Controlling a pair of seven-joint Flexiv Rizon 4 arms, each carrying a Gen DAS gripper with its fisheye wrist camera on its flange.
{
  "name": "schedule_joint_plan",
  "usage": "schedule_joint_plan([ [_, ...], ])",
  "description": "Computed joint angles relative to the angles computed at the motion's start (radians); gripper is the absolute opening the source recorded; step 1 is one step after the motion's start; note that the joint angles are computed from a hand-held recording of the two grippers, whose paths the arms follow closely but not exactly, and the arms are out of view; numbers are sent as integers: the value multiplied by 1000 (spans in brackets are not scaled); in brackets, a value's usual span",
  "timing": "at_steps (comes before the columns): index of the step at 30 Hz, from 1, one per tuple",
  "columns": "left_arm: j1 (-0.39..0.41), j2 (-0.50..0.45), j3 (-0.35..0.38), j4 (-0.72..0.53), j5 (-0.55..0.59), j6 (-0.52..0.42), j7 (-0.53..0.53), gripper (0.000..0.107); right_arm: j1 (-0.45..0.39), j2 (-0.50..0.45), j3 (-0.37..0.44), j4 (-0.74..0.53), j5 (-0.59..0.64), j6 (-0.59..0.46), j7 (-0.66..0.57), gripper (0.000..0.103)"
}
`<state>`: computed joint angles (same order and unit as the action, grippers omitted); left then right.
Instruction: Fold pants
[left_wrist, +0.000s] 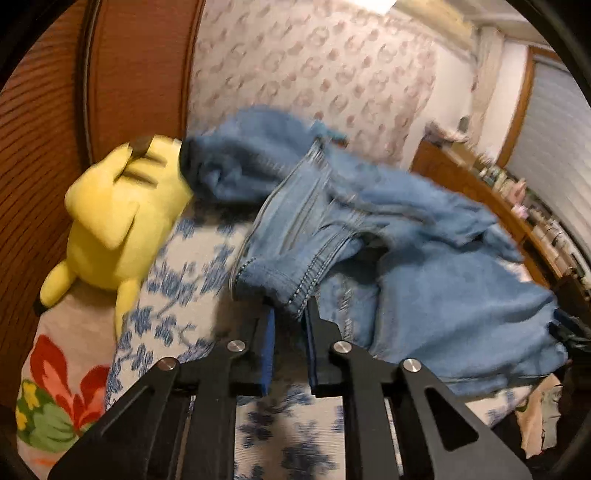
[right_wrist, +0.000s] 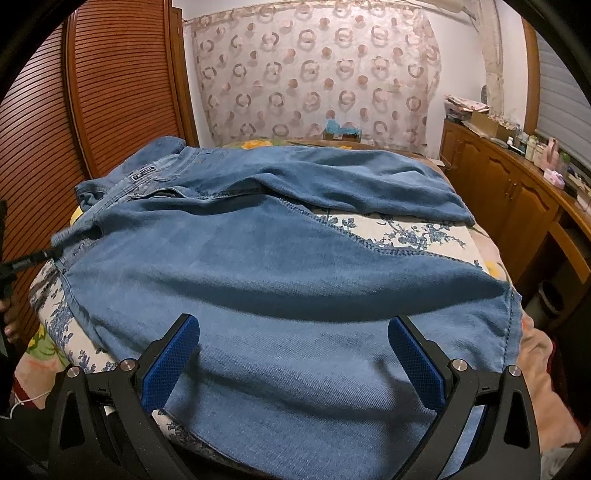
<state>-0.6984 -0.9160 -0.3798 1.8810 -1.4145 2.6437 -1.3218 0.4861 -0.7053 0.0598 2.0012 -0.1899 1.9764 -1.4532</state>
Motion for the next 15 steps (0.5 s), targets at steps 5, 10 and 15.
schedule_joint_plan([
  [5,-32,11,12,-46,28,71,74,14,-43,-11,39,-38,-47,-37,7,97],
  [10,-22,19,10,-82,56,80,142,13,-138,-29,131,-67,-138,-72,23,88],
  [15,-7,15,14,-163,62,74,262,13,-208,-42,201,-80,-207,-95,38,80],
])
